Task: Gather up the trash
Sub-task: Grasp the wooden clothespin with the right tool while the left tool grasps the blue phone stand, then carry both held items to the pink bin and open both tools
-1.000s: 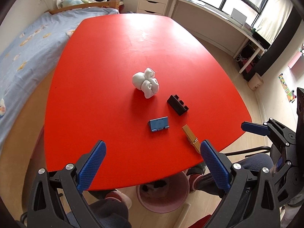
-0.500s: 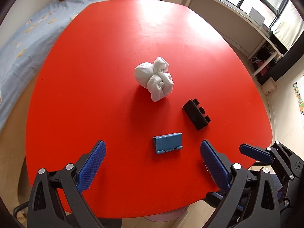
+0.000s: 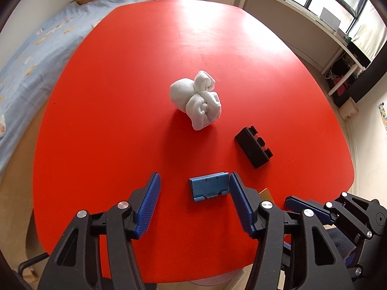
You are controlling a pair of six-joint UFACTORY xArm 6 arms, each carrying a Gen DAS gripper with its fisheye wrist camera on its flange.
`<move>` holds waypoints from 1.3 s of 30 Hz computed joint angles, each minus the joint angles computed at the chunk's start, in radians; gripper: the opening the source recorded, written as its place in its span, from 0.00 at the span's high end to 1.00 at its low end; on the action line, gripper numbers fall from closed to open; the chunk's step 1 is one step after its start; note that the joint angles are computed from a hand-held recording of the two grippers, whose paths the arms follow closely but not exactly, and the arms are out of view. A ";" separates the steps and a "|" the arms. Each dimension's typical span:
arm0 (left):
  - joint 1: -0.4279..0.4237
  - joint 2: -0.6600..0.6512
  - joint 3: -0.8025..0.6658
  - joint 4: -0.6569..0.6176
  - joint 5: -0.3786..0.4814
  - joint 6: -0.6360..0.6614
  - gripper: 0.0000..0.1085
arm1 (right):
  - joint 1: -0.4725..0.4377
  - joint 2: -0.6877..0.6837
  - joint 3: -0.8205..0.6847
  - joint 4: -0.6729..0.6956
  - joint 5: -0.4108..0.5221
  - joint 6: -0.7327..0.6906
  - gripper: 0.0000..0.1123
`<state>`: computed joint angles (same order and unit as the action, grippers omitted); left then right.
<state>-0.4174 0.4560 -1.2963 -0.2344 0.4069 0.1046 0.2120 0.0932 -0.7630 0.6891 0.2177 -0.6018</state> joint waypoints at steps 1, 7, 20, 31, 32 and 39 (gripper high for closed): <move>0.001 -0.001 0.002 -0.002 0.000 0.004 0.57 | 0.001 0.002 -0.001 -0.001 -0.002 0.002 0.67; 0.002 -0.010 0.011 -0.060 0.006 0.073 0.70 | -0.005 0.007 -0.003 -0.032 -0.006 0.021 0.89; 0.007 -0.027 0.040 -0.119 -0.014 0.165 0.70 | -0.013 0.001 -0.003 -0.053 -0.006 0.049 0.89; -0.003 -0.104 0.114 -0.130 -0.056 0.220 0.70 | -0.009 -0.072 0.042 -0.083 -0.017 0.079 0.89; -0.003 -0.115 0.123 -0.143 -0.058 0.235 0.70 | -0.009 -0.083 0.048 -0.084 -0.016 0.081 0.89; -0.006 -0.218 0.211 -0.257 -0.085 0.375 0.70 | -0.017 -0.193 0.110 -0.072 -0.011 0.063 0.89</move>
